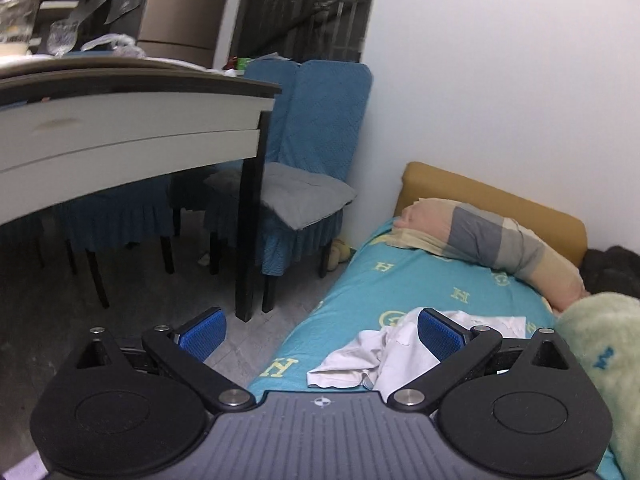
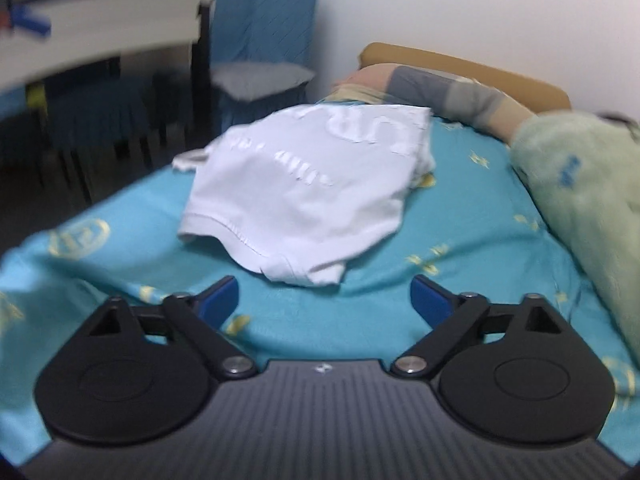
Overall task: Fold clothes
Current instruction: 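Grasp the crumpled white t-shirt with the right gripper and lift it, then grasp the shirt with the left gripper while the right gripper holds it up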
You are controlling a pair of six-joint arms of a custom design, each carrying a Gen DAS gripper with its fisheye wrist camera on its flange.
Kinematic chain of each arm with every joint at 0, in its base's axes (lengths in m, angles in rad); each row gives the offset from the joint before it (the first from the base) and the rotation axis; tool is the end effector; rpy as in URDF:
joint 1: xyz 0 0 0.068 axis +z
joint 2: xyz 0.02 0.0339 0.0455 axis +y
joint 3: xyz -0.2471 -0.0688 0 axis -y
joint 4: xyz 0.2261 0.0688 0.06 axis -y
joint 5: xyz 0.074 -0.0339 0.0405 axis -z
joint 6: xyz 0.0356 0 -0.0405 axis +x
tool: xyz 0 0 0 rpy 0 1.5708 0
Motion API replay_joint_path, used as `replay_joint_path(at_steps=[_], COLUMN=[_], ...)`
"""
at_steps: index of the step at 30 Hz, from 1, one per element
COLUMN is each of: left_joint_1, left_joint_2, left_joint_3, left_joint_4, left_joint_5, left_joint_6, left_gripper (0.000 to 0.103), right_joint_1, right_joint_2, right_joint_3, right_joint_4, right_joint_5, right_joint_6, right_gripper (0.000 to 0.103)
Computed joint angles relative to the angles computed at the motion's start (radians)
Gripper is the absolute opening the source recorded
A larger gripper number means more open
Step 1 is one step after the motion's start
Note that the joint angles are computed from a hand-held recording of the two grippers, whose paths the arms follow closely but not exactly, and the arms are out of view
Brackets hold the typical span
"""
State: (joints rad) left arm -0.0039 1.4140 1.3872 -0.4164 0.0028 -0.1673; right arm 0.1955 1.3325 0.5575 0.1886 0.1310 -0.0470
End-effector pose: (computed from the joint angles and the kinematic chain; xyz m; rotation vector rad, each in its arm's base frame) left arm 0.3080 -0.0013 0.3645 -0.1627 2.0092 -0.1118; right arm 0.2522 0.0452 0.1778 -0.1850 2.1441 -0.0551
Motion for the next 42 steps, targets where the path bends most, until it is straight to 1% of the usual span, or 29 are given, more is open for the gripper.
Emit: replay_joint_path(at_steps=[1, 3, 4, 6, 7, 8, 9, 10, 11, 13, 16, 18, 20, 22, 24, 26, 28, 29, 31, 34, 37, 38, 40, 41, 42], left_joint_1=[0.003, 0.004, 0.008, 0.026, 0.031, 0.040, 0.050, 0.061, 0.072, 0.100, 0.140, 0.162, 0.174, 0.169, 0.159, 0.127, 0.057, 0.018, -0.062, -0.195, -0.361, -0.422, -0.542, -0.597, -0.635], left_joint_2=[0.002, 0.011, 0.021, 0.041, 0.051, 0.057, 0.060, 0.062, 0.064, 0.066, 0.075, 0.066, 0.037, -0.009, -0.054, -0.082, -0.090, -0.095, -0.103, -0.100, -0.070, -0.049, 0.017, 0.060, 0.107], left_joint_3=[-0.010, -0.023, -0.017, -0.002, 0.007, 0.011, 0.007, 0.004, 0.004, -0.001, 0.010, -0.003, -0.038, -0.093, -0.144, -0.177, -0.207, -0.223, -0.257, -0.314, -0.392, -0.417, -0.451, -0.457, -0.453], left_joint_4=[0.015, 0.033, 0.026, 0.011, 0.003, 0.005, 0.014, 0.018, 0.021, 0.016, -0.031, -0.046, -0.053, -0.056, -0.066, -0.072, -0.057, -0.047, -0.024, 0.021, 0.138, 0.197, 0.318, 0.372, 0.422], left_joint_5=[-0.006, -0.028, -0.019, 0.012, 0.017, 0.027, 0.039, 0.059, 0.083, 0.160, 0.302, 0.390, 0.463, 0.509, 0.547, 0.564, 0.545, 0.531, 0.494, 0.411, 0.258, 0.174, -0.013, -0.105, -0.181], left_joint_6=[0.010, 0.025, 0.023, 0.012, 0.005, -0.005, -0.014, -0.015, -0.013, 0.000, 0.037, 0.079, 0.152, 0.237, 0.322, 0.385, 0.426, 0.446, 0.489, 0.561, 0.587, 0.569, 0.525, 0.506, 0.489], left_gripper=[0.103, 0.103, 0.103, 0.103, 0.103, 0.103, 0.103, 0.103, 0.103, 0.103, 0.103, 0.103, 0.103, 0.103, 0.103, 0.103, 0.103, 0.103, 0.103, 0.102, 0.100, 0.099, 0.084, 0.079, 0.063], right_joint_1=[0.015, 0.045, 0.062, 0.105, 0.121, 0.135, 0.146, 0.151, 0.153, 0.148, 0.142, 0.134, 0.124, 0.114, 0.098, 0.084, 0.065, 0.050, 0.012, -0.074, -0.186, -0.233, -0.335, -0.386, -0.438], right_joint_2=[0.056, 0.165, 0.218, 0.273, 0.293, 0.313, 0.332, 0.340, 0.344, 0.298, 0.168, 0.074, -0.008, -0.074, -0.122, -0.159, -0.200, -0.227, -0.283, -0.365, -0.460, -0.489, -0.538, -0.556, -0.561], right_joint_3=[0.031, 0.101, 0.137, 0.134, 0.143, 0.158, 0.175, 0.196, 0.218, 0.223, 0.216, 0.244, 0.289, 0.349, 0.411, 0.459, 0.481, 0.471, 0.440, 0.372, 0.266, 0.226, 0.155, 0.120, 0.092], right_joint_4=[0.005, -0.004, -0.020, 0.067, 0.086, 0.095, 0.095, 0.076, 0.049, 0.038, 0.024, -0.045, -0.125, -0.203, -0.291, -0.362, -0.408, -0.412, -0.412, -0.393, -0.332, -0.305, -0.255, -0.223, -0.190], right_joint_5=[0.018, 0.052, 0.078, 0.155, 0.190, 0.225, 0.267, 0.296, 0.320, 0.325, 0.364, 0.351, 0.329, 0.306, 0.254, 0.204, 0.147, 0.114, 0.044, -0.085, -0.235, -0.291, -0.414, -0.468, -0.514], right_joint_6=[0.011, 0.051, 0.057, 0.046, 0.041, 0.038, 0.035, 0.041, 0.051, 0.071, 0.088, 0.078, 0.066, 0.055, 0.060, 0.062, 0.067, 0.078, 0.104, 0.157, 0.175, 0.187, 0.210, 0.214, 0.220], right_gripper=[0.078, 0.078, 0.077, 0.077, 0.077, 0.062, 0.050, 0.031, 0.027, 0.023, 0.020, 0.018, 0.017, 0.017, 0.016, 0.016, 0.016, 0.016, 0.016, 0.016, 0.016, 0.016, 0.016, 0.016, 0.016])
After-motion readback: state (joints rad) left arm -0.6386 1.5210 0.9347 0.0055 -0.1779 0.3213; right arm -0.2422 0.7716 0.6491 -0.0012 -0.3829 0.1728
